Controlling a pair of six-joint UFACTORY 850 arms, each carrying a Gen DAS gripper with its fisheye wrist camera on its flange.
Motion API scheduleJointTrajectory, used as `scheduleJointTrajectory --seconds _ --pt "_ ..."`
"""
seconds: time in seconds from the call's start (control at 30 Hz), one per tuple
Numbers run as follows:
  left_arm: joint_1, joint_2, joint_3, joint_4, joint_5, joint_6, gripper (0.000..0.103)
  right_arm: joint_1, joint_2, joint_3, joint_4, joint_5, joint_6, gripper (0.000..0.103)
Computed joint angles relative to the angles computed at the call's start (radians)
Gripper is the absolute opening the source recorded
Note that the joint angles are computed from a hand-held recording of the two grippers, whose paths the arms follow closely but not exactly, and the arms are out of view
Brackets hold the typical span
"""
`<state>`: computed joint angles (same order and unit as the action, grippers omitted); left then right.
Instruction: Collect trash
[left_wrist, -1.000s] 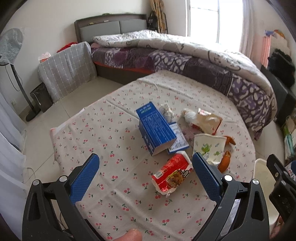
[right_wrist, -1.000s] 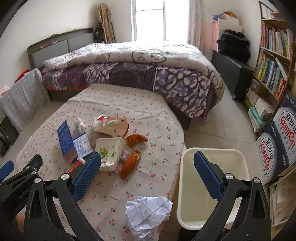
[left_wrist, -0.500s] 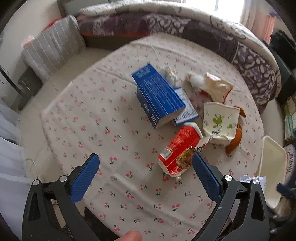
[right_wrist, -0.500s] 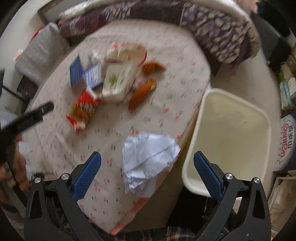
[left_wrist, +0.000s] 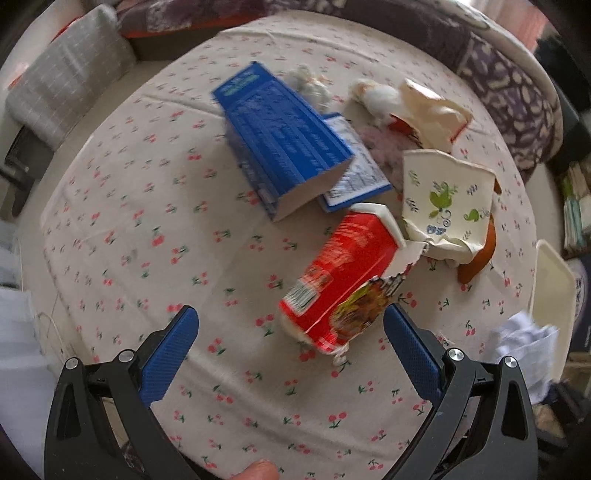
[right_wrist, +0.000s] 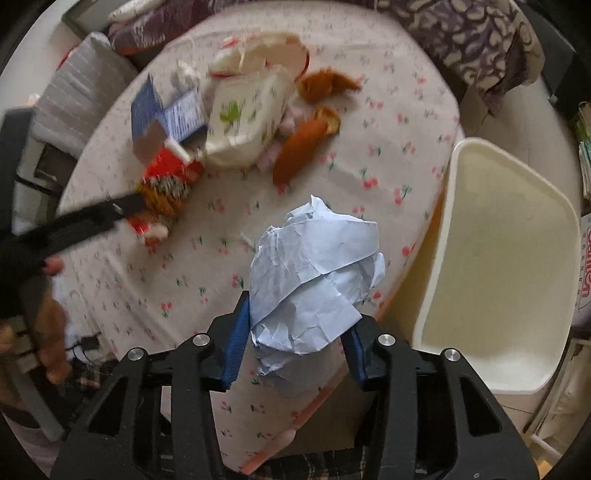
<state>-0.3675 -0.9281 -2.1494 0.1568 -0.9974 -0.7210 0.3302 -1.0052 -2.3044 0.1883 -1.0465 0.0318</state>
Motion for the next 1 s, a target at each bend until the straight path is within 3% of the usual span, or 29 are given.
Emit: scheduleJointTrajectory --seconds 0.17,0.3,0.33,0.37,0.4,0.63,0.8,0.87,0.9,1.0 --pt "-0.012 -0.099 -0.124 0.031 -0.082 0.056 0.097 -0.018 -0.023 -0.052 0.002 0.006 0.011 0.042" --pt "-0.029 -0.123 -0.141 0.08 -0.085 0.064 0.093 -0.01 0.027 0.052 0.006 0.092 0.02 0.043" --pt "-0.033 -0.119 -0.135 0.089 -0.075 0.066 0.075 -0.012 0.041 0.076 0.01 0.108 0.02 0.043" --pt "-0.033 -0.112 -0.122 0.066 -0.059 0.085 0.066 -0.01 0.046 0.084 0.011 0.116 0.025 0.043" --pt "-0.035 -0.111 -0.124 0.055 -0.053 0.084 0.063 -0.012 0.047 0.083 0.013 0.122 0.028 0.043" --pt "-0.044 -0.009 -0.013 0.116 0.073 -0.004 0.059 -0.021 0.104 0.157 0.006 0.226 0.068 0.043" --pt "-0.058 0.083 0.091 0.229 0.188 -0.143 0.055 -0.021 0.167 0.244 -0.139 0.375 0.211 0.043" --pt "-0.055 0.073 0.061 0.263 0.187 -0.159 0.048 -0.024 0.188 0.274 -0.188 0.422 0.268 0.043" --pt "-0.054 0.076 0.063 0.276 0.199 -0.168 0.02 -0.024 0.197 0.288 -0.229 0.446 0.314 0.043" --pt "-0.051 0.028 -0.011 0.248 0.197 -0.149 0.017 -0.021 0.222 0.323 -0.366 0.498 0.447 0.044"
